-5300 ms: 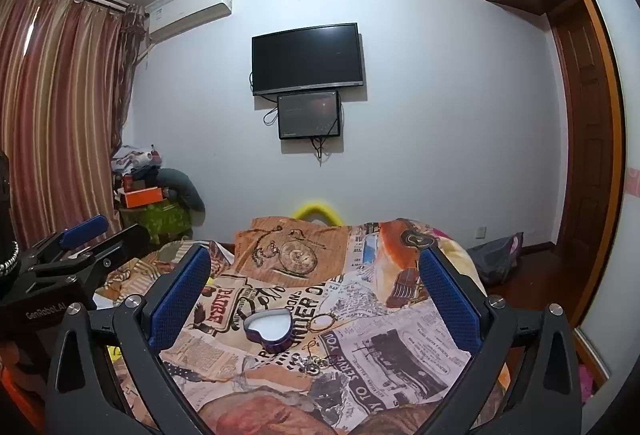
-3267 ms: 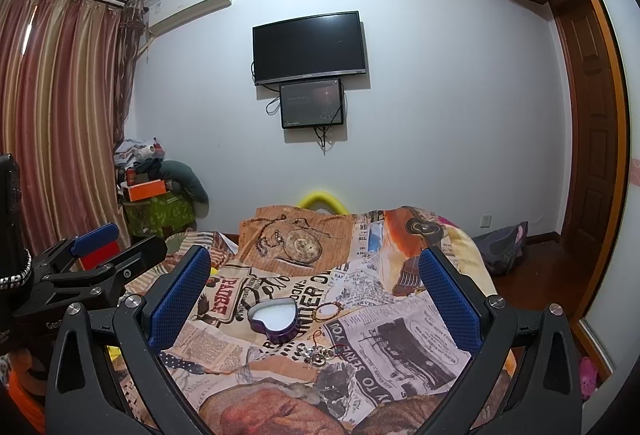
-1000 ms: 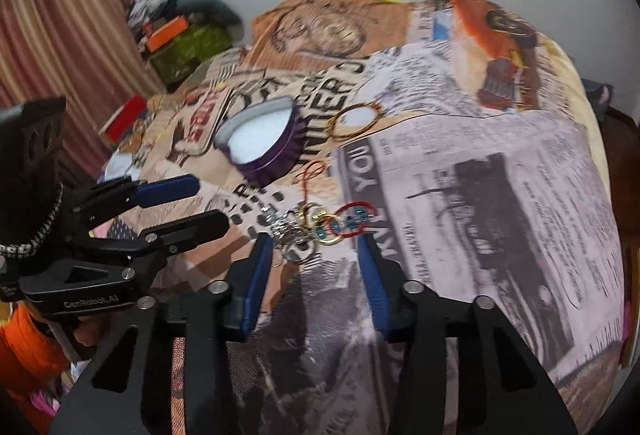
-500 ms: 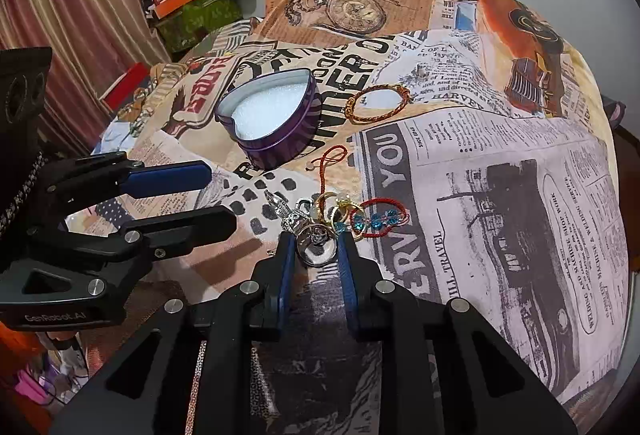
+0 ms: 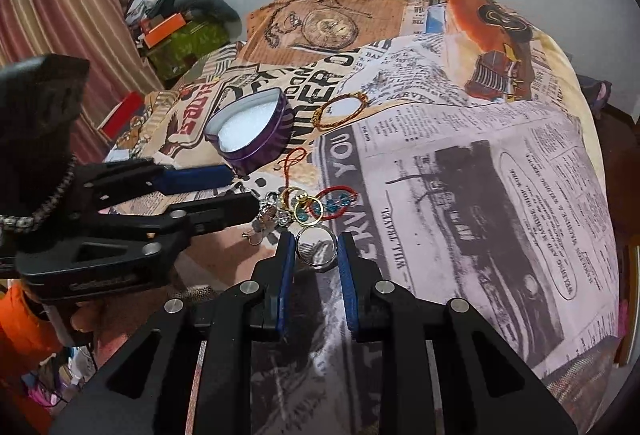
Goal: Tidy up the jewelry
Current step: 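Close the right gripper on the silver ring and lift it, then carry the silver ring over the heart tin and open the right gripper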
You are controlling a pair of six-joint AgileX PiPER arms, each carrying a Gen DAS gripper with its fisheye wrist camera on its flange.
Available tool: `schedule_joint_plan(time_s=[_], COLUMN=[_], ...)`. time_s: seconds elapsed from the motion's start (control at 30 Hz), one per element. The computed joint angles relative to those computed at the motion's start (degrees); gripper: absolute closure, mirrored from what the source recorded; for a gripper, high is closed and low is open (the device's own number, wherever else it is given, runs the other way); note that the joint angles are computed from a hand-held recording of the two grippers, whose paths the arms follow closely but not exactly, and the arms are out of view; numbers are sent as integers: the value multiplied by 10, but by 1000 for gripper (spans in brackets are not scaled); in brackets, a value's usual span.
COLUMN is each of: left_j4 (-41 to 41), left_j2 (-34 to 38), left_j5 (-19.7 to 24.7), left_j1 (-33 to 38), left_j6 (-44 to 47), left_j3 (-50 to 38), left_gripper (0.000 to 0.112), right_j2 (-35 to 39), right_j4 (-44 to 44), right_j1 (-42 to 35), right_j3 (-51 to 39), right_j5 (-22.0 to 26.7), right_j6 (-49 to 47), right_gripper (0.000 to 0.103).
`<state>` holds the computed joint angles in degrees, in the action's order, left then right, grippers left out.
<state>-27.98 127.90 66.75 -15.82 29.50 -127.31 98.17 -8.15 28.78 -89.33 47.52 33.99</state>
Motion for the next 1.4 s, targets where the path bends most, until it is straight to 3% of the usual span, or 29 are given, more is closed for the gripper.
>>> schedule_joint_plan(time_s=[0.23, 0.7, 1.07, 1.4], left_j4=[-13, -40, -62, -63], left_j2=[16, -59, -90, -42], left_j5=[12, -39, -58, -38], left_j1=[5, 28, 68, 105], left_j6=[-12, 20, 34, 24], left_j3=[-20, 77, 75, -23], left_gripper=[92, 93, 93, 93], right_j2=[-9, -5, 63, 163], right_j4=[-8, -52, -86, -79], right_j1=[1, 25, 53, 60], right_j3=[11, -30, -171, -339], right_j5=[-12, 18, 66, 108], right_j6=[14, 53, 51, 22], right_gripper=[83, 83, 83, 83])
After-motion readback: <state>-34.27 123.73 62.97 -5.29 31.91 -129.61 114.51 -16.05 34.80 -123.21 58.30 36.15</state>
